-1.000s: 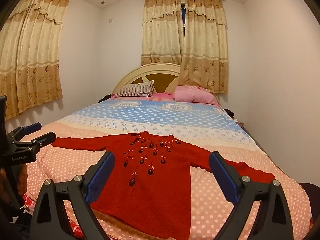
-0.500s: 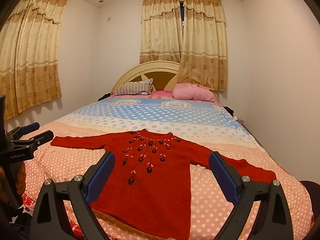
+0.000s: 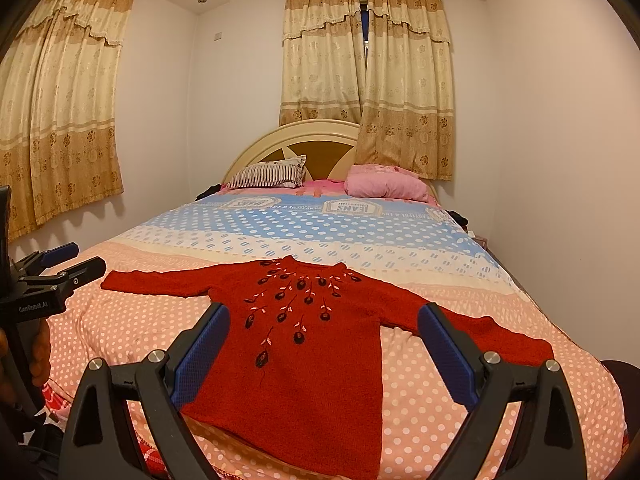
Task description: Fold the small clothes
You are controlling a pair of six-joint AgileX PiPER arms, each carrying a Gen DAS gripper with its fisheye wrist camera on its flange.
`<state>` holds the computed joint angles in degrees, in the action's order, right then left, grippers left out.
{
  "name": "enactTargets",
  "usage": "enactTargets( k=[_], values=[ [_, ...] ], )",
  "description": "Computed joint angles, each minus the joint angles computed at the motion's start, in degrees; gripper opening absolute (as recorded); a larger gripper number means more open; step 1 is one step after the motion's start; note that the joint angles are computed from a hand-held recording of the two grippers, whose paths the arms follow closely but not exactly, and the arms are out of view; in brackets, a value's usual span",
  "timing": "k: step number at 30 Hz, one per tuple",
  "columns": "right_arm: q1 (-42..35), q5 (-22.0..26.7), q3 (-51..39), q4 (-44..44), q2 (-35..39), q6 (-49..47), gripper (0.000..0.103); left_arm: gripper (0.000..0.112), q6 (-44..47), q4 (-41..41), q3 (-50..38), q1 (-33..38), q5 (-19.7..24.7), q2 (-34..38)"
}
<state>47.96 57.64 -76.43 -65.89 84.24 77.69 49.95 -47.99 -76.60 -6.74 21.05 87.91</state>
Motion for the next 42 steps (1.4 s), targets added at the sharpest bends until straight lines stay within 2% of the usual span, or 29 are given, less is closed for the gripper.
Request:
enactTargets(
  k=[42],
  values=[
    [0.2, -0.1, 0.7, -0.3, 0.0, 0.7, 0.095, 0.103, -1.2, 0.4, -1.3, 1.0, 1.0, 1.1]
  ],
)
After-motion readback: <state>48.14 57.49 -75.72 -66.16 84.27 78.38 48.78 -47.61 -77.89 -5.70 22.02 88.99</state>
